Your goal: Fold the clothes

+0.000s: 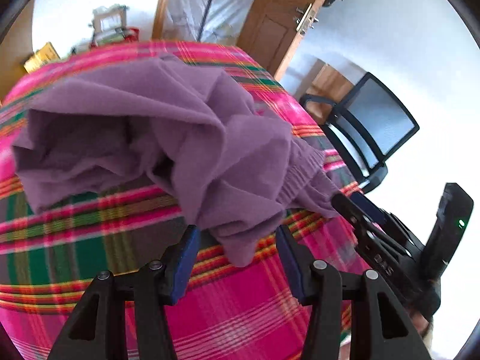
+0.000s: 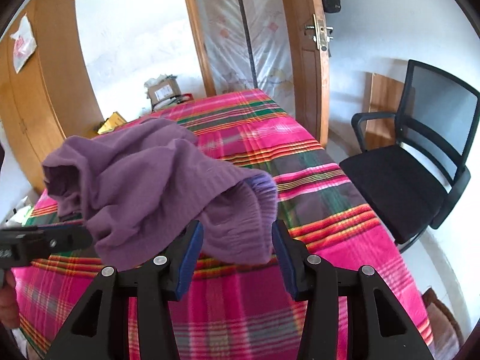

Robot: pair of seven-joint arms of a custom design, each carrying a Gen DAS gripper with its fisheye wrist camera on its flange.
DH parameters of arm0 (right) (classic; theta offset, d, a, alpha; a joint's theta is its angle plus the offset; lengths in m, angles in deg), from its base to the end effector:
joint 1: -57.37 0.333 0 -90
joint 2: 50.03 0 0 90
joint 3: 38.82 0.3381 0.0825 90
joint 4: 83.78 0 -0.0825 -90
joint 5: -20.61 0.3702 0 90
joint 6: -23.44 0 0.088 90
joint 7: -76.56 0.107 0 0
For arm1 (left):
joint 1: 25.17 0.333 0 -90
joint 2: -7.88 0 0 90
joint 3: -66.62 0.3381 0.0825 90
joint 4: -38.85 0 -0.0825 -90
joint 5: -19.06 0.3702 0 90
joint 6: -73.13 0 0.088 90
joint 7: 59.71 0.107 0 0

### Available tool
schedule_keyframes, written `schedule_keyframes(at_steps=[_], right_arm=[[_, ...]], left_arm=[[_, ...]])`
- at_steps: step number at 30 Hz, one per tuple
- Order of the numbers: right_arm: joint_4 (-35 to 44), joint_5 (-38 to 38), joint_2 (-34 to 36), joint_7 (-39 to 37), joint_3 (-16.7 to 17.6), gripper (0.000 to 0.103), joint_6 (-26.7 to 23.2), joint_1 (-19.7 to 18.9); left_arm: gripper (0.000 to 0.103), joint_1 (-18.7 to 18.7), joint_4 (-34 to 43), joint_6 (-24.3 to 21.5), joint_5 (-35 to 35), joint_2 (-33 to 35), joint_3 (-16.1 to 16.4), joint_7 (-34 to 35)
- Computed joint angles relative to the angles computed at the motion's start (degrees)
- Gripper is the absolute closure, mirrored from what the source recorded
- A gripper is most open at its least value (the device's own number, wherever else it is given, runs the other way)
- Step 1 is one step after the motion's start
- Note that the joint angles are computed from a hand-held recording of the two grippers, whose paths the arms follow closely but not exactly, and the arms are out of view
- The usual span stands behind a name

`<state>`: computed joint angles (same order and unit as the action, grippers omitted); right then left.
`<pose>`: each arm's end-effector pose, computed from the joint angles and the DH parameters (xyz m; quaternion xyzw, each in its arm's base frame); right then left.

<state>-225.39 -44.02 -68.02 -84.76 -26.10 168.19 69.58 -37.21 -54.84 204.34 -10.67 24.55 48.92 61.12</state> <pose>0.3993 0.2006 0.4667 -0.4187 0.7982 -0.3305 0.2798 0.5891 -0.3207 0.5249 0.3769 -0.8708 0.3104 0.0568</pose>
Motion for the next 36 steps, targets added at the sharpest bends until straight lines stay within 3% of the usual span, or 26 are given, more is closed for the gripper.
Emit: schedule_keyframes(at_steps=[3, 11, 17, 22, 24, 26, 28, 31, 36], right_arm=[[-0.12, -0.25, 0.34, -1.66, -1.8, 0.053, 3.0, -1.06], [2.19, 4.15, 3.61, -11.47, -3.53, 0.053, 4.07, -2.72], [3.36, 9.51, 6.33, -18.69, -5.76, 0.053, 8.08, -3.28], [3.59, 11.06, 6.93, -20.79, -5.41, 0.054, 8.86, -4.05], [3.85, 11.04, 7.1, -21.15, -5.22, 0.06, 8.68, -4.11], [3.73, 10.19, 6.82, -20.56, -5.09, 0.076, 9.19, -4.36], [3.54, 8.74, 6.34, -19.08, -4.83, 0.09, 9.7, -4.77], [3.12, 6.4, 4.79, -16.61, -4.35, 0.096, 11.01, -5.39], [2.81, 2.01, 2.09, -12.57, -2.47, 0.099, 13.03, -6.42]], left_arm=[[0.05, -0.65, 2.07, -1.05, 1.28, 1.57, 0.11, -1.72], [0.05, -1.6, 7.03, -3.04, 6.07, 5.89, 0.45, -9.7], [0.05, -2.38, 10.01, -5.63, 8.83, 8.56, 0.36, -13.42], [0.051, -1.79, 14.55, -9.14, 8.63, 11.94, -0.12, -14.8], [0.054, -1.31, 16.59, -11.0, 8.07, 13.35, -0.37, -14.88], [0.058, -1.12, 17.3, -11.59, 7.67, 13.98, -0.56, -14.81], [0.072, -0.77, 17.31, -11.67, 7.03, 14.17, -0.89, -13.93], [0.089, -0.06, 16.21, -10.51, 5.57, 13.44, -1.15, -12.89], [0.092, 1.64, 14.33, -8.5, 2.39, 11.95, -1.27, -11.65]])
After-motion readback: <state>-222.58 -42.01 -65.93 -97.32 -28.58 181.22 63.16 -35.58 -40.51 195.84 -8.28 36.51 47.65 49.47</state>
